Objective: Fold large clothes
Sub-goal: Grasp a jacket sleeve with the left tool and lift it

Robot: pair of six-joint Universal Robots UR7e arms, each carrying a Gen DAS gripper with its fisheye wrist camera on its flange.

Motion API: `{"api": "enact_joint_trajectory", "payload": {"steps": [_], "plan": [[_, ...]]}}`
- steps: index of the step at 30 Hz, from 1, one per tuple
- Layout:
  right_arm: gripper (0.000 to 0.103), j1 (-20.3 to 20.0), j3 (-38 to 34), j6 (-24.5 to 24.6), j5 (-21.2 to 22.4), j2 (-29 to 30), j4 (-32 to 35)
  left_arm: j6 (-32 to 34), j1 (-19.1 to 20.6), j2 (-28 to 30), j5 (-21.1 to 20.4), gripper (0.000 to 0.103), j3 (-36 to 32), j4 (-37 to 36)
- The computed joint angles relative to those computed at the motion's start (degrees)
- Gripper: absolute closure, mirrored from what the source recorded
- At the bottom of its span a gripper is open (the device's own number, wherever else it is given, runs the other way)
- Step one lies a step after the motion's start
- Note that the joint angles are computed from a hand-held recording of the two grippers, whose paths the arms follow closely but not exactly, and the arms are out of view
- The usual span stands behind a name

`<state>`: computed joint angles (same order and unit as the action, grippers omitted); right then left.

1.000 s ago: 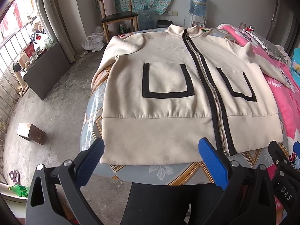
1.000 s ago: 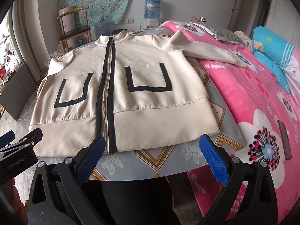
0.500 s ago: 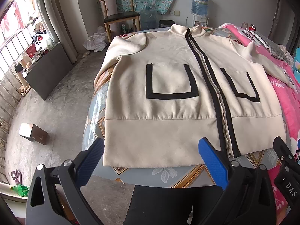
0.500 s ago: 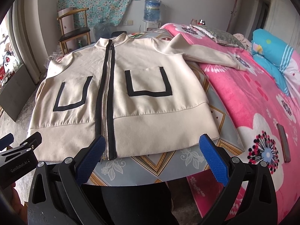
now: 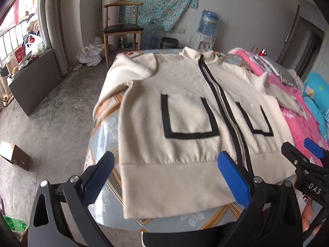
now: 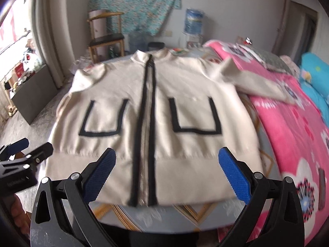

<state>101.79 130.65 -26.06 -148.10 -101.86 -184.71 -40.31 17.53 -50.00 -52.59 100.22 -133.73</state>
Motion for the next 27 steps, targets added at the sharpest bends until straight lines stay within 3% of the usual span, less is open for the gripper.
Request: {"api": "enact_joint_trajectory", "payload": {"steps": [5,7,10,15,17,22,27], "plan": [[0.007,-0.7,-3.0,-4.9,6.3,4.9,-2.1,5.5,5.8,-5.0,8.6,0.005,4.6,-12.0],[0.007,-1.2,-3.8,-6.3,8.2,7.1,-3.0,6.3,10.0,-5.7,7.6,0.005,4.5,-14.3],[0.007,-2.1,-4.7,-6.0,10.0,9.6,-2.4,5.7,17.9,-5.3,0.3,0.005,4.7,-22.4],[0.007,-3.3,-5.6,-6.3,10.2,13.2,-4.7,0.3,29.3,-0.3,-16.4,0.005,-0.5,-21.8],[0.007,-3.8,-5.8,-7.9,9.0,14.6,-7.1,-5.3,33.4,2.3,-23.8,0.005,-1.9,-22.8],[0.007,-5.7,-6.9,-10.9,6.8,17.1,-10.0,-14.1,39.9,8.1,-39.2,0.006,-4.3,-27.4],[0.007,-6.8,-7.5,-12.1,5.2,18.6,-12.3,-25.5,45.0,13.6,-53.9,0.008,-4.9,-37.4]]}}
